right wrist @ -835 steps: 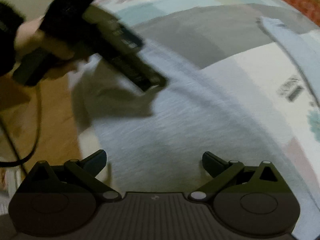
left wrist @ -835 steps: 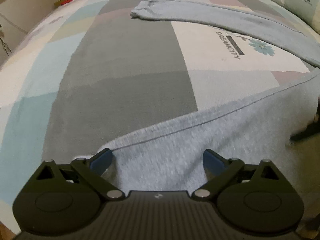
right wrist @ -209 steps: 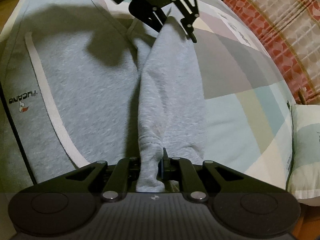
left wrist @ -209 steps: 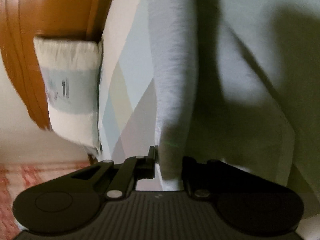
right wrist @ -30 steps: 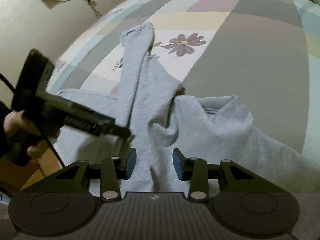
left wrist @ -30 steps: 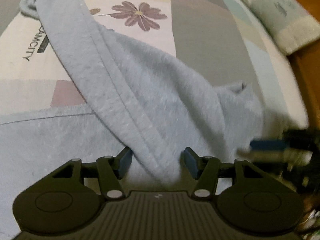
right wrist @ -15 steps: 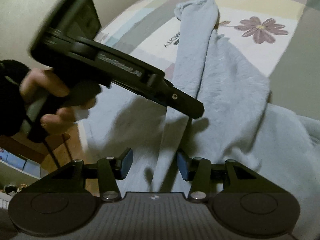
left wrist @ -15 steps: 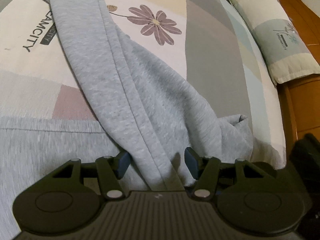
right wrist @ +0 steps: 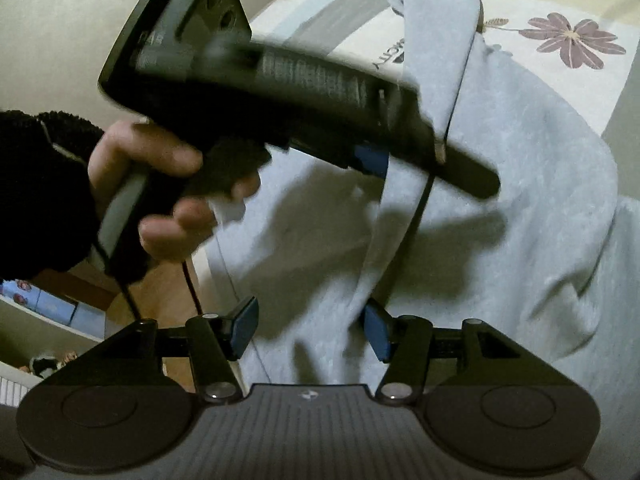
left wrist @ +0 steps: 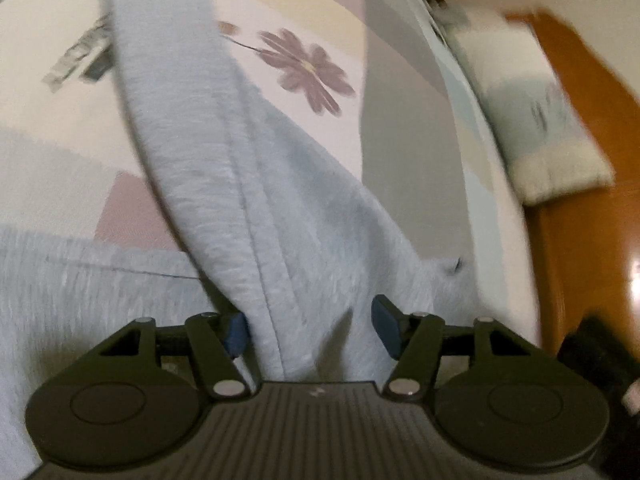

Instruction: Fold clothes

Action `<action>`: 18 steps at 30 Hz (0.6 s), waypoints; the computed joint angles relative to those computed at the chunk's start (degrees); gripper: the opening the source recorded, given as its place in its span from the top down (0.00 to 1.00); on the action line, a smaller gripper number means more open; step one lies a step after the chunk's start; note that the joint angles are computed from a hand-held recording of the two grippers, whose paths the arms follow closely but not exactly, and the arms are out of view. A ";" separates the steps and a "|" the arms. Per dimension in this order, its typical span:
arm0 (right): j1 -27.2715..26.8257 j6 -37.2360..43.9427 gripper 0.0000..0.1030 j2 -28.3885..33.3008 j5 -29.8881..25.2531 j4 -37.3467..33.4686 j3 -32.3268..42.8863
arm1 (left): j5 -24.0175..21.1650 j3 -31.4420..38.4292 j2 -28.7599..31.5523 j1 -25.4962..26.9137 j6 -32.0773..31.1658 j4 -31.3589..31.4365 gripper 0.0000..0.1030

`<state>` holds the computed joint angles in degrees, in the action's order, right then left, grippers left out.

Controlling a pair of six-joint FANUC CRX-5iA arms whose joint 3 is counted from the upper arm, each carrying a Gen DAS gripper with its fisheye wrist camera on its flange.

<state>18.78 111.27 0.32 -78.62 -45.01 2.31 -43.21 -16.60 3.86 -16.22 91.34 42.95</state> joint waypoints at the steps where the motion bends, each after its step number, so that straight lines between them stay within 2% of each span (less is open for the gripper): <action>1: 0.36 0.23 0.39 -0.42 -0.05 0.52 -0.37 | 2.22 -2.05 -0.78 -0.22 -0.39 2.85 0.41; 4: 1.25 0.46 0.39 -1.65 0.53 1.56 -1.55 | 7.62 -5.98 -2.26 -1.67 -2.09 9.16 0.43; 5: 1.22 0.28 0.39 -1.92 0.66 1.54 -1.79 | 7.90 -5.28 -2.12 -1.90 -1.92 7.51 0.45; 9: 1.55 -1.45 0.39 -3.41 1.73 3.02 -2.73 | 6.02 -0.99 -0.89 -1.51 3.01 -3.28 0.73; 10: 1.79 -2.09 0.39 -4.03 2.10 3.99 -3.02 | 6.54 -1.75 -0.95 -1.32 2.96 -2.36 0.78; 14: 2.37 -6.06 0.39 -6.92 3.05 8.45 -4.31 | 7.91 -3.15 -1.02 -1.22 -0.71 1.22 0.80; 16: 1.85 -7.52 0.39 -8.00 2.77 9.22 -4.88 | 9.63 -4.46 -0.96 -1.61 -3.26 4.47 0.71; 17: 1.91 -8.23 0.39 -8.51 2.51 9.65 -5.22 | 11.02 -5.51 -0.87 -1.97 -4.38 6.83 0.71; 18: 2.69 -9.18 0.39 -9.25 2.57 10.48 -5.72 | 12.42 -6.57 -0.77 -2.39 -5.66 9.38 0.76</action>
<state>21.47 102.09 -8.93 -76.05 -34.53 -3.41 -30.79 -23.17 3.09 -18.62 85.68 52.33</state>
